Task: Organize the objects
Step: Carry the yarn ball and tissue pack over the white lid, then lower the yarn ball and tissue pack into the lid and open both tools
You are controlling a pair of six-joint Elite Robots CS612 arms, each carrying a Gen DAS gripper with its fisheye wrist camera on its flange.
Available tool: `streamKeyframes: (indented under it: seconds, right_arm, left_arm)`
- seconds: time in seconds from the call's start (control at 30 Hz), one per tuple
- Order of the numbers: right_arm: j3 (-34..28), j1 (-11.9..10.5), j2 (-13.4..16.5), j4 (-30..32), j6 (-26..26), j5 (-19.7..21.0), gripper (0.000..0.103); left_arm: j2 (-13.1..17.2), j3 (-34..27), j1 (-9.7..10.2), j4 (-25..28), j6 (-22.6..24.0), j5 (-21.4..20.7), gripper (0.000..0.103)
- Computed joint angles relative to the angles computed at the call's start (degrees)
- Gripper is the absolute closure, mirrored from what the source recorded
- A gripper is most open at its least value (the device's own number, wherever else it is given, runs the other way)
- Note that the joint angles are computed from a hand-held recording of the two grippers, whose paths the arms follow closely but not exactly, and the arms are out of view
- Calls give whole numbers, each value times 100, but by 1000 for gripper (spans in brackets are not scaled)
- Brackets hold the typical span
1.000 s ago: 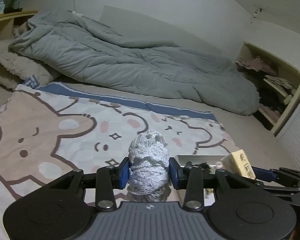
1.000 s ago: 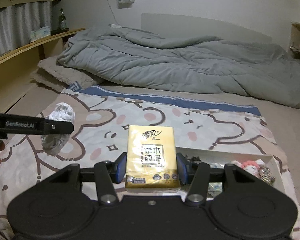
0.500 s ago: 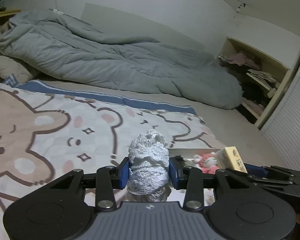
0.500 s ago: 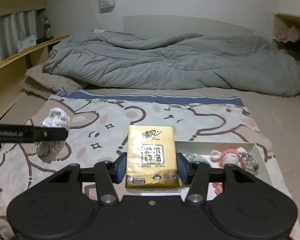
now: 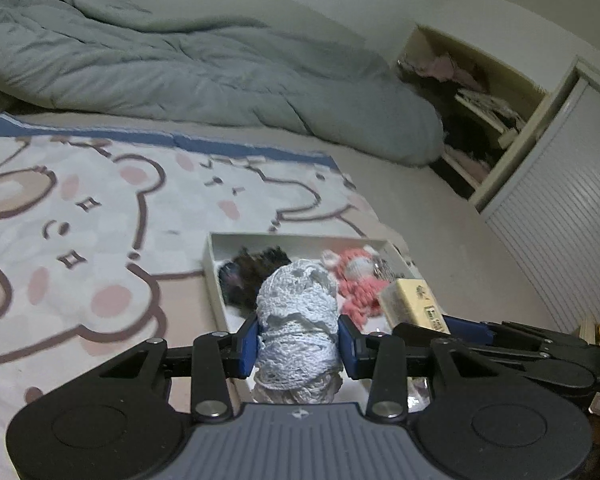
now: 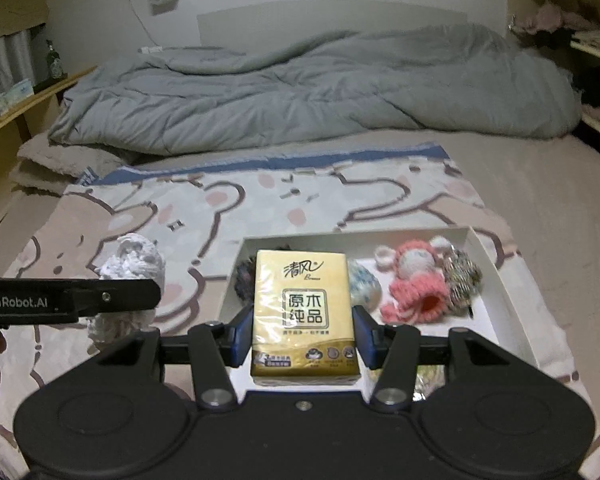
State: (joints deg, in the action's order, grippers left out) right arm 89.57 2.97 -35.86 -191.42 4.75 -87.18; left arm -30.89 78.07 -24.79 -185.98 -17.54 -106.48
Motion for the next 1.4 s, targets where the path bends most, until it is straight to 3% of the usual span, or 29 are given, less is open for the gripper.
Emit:
streamKeyframes:
  seconds: [0.5,0.57,0.63,0.77,1.4]
  right_arm:
    - [-81,-110,112,611,119,250,51]
    - [-108,-107,126,675,97,262,50]
    - [-138,-88,144,725,55,205,45]
    - [-168,-55,150,874,2,9,39]
    - [-115,-71,113,849,225,-36,32]
  left_arm:
    - [224,-275,-88,602,-186,-100,61]
    - [243,-311,-94,704,-120,-96,58]
    - [244,-326,-114,822,-75,34,48]
    - [247,-367,-115,1031,-57,149,43]
    - [177,-291,-126,1001,152,223,43]
